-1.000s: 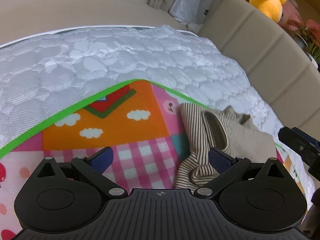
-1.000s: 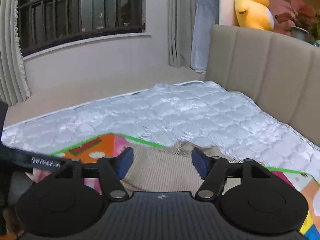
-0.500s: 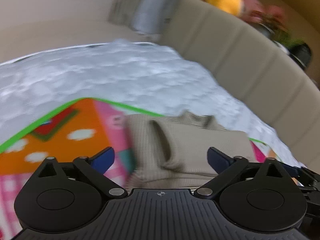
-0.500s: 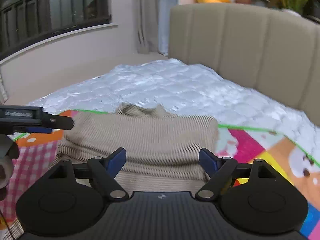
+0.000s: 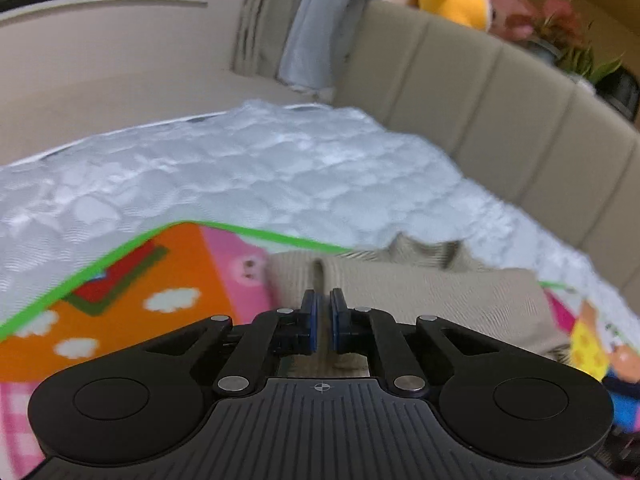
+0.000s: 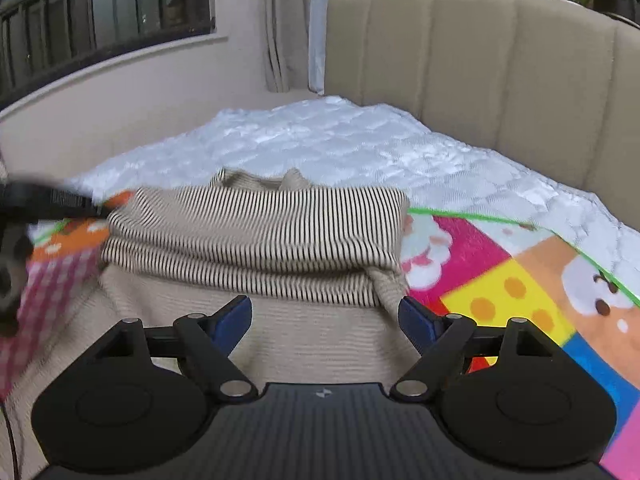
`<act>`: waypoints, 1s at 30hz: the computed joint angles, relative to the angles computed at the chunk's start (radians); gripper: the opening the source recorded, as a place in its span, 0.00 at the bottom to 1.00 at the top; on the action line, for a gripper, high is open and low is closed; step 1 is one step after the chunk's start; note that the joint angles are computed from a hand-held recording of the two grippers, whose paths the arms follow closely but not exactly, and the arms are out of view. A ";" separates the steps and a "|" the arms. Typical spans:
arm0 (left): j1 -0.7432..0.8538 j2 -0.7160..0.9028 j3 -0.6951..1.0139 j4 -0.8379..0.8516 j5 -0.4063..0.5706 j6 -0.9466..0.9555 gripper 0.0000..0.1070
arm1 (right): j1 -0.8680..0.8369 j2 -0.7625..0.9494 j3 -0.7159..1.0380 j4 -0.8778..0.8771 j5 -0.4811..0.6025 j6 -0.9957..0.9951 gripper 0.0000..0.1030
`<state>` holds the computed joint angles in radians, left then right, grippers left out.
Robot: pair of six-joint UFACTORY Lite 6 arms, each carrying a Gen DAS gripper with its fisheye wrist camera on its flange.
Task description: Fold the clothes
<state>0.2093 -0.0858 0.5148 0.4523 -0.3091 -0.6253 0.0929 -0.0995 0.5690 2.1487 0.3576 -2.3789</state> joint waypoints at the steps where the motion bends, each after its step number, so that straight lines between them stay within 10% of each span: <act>1: 0.004 0.020 0.009 -0.039 0.025 0.044 0.07 | 0.019 0.028 0.031 0.042 -0.005 -0.027 0.79; 7: 0.092 0.044 0.042 0.072 0.073 -0.095 0.10 | 0.083 0.259 0.300 0.102 -0.047 -0.012 0.47; 11: 0.166 -0.059 -0.008 0.481 -0.174 -0.474 0.49 | 0.091 0.491 0.509 -0.114 -0.137 0.234 0.47; 14: 0.144 -0.008 -0.007 0.571 -0.283 -0.527 0.60 | 0.120 0.512 0.541 -0.171 -0.174 0.204 0.48; 19: 0.027 0.145 0.056 0.365 -0.137 -0.319 0.58 | 0.151 0.552 0.701 -0.434 -0.153 0.460 0.48; 30: 0.053 0.167 0.068 0.429 -0.157 -0.362 0.58 | 0.253 1.104 1.353 -1.381 -0.197 1.541 0.48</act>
